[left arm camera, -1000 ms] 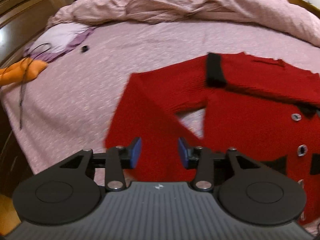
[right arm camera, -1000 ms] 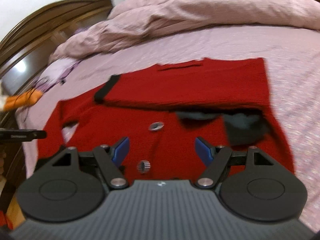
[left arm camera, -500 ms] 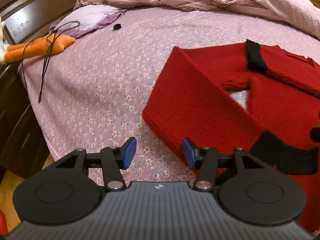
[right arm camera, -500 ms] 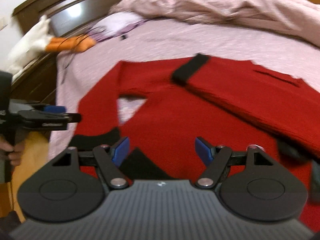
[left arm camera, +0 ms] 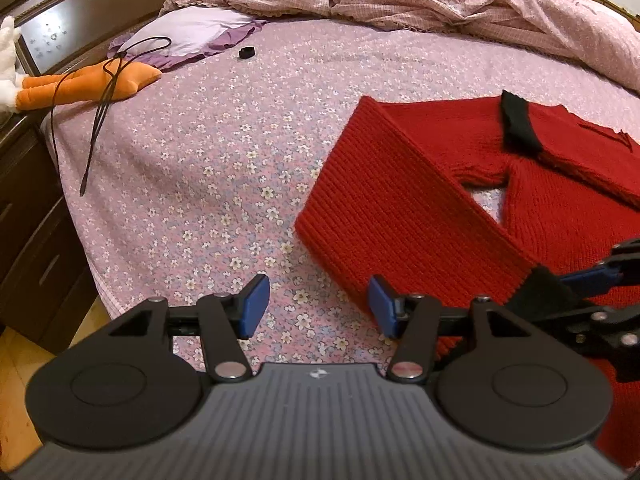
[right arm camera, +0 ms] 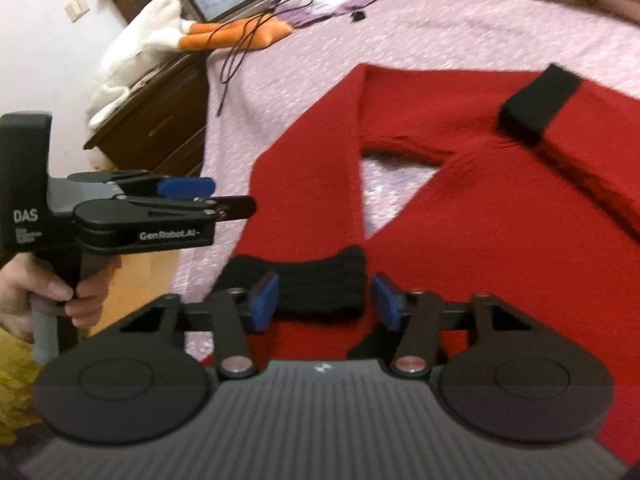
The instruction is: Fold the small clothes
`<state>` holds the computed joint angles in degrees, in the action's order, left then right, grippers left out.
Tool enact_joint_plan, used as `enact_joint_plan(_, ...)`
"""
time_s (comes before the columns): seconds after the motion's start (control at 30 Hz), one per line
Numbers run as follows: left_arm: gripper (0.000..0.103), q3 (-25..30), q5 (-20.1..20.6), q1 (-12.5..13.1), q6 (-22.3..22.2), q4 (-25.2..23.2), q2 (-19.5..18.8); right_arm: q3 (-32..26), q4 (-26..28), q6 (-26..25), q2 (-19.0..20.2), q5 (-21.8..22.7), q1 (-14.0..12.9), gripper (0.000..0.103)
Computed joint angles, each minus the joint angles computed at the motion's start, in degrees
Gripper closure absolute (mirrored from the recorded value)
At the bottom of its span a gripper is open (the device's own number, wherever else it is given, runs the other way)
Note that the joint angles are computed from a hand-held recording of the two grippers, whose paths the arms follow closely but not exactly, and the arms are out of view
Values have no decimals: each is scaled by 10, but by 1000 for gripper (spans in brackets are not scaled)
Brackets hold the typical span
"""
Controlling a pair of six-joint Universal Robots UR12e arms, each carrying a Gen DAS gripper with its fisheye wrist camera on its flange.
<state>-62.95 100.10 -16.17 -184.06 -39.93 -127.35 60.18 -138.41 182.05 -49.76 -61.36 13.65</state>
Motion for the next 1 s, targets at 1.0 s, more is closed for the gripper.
enact_joint_plan(1.0,42,80,-33,-24,46,31,-48,34,-264,197,-48,-68,-55,93)
